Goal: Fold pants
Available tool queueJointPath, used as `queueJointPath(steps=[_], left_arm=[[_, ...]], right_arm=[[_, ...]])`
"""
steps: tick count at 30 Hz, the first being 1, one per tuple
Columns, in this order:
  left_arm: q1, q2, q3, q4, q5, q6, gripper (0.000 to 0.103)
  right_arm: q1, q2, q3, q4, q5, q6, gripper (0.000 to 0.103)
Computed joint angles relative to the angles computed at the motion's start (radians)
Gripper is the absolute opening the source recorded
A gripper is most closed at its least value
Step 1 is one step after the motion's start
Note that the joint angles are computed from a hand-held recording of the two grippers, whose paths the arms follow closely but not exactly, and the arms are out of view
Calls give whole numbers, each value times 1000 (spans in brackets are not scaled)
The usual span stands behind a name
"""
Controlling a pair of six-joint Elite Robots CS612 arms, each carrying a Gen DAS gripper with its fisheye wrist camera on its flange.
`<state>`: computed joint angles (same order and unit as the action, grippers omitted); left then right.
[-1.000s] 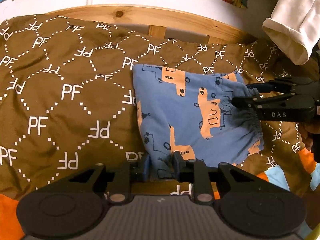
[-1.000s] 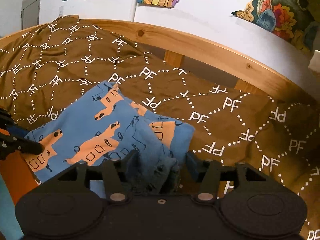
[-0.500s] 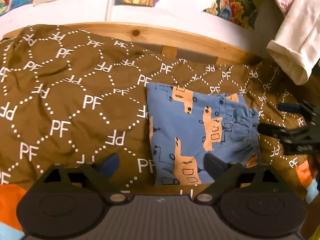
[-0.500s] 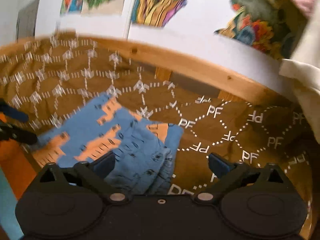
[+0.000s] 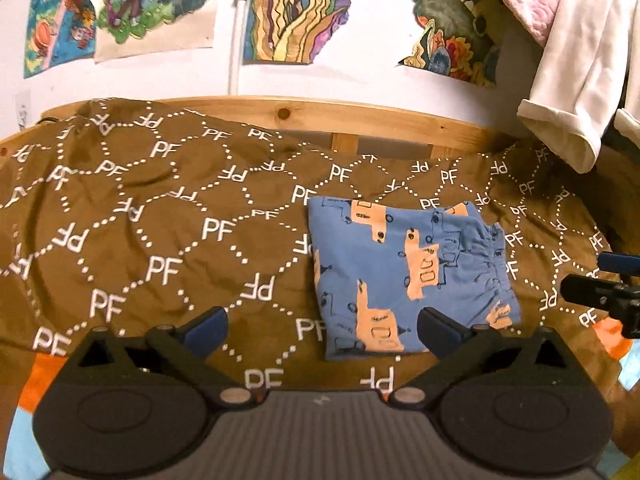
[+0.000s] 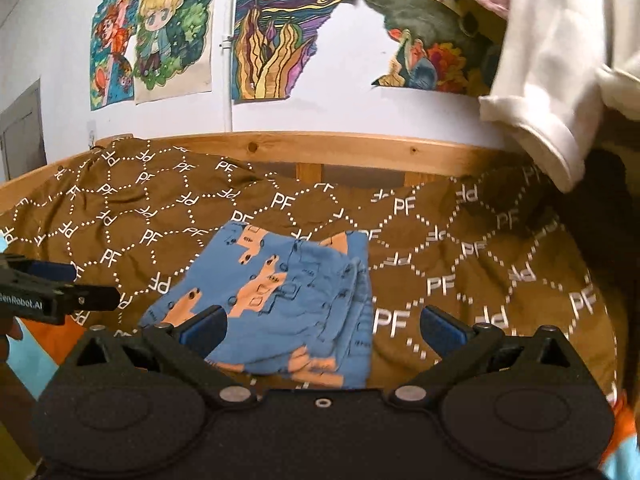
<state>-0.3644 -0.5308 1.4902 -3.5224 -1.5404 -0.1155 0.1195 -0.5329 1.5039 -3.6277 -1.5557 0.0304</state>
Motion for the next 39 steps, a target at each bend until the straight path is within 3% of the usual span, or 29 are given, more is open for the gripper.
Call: queueJointPath(steps=[8, 13, 23, 31, 39], left_arm=[[-14, -1, 71, -55, 52, 24, 103], [-19, -1, 102, -69, 71, -4, 103], [-27, 7, 129, -119, 116, 26, 103], [-27, 12, 136, -150, 115, 42, 103], [-27, 14, 137, -160, 115, 54, 103]], right_arm=[[20, -4, 67, -57, -53, 74, 102], [31, 6, 83, -88, -84, 99, 102], [50, 15, 105, -80, -97, 83, 102], [61, 29, 95, -100, -180, 83, 102], [60, 30, 95, -101, -175, 79, 102]])
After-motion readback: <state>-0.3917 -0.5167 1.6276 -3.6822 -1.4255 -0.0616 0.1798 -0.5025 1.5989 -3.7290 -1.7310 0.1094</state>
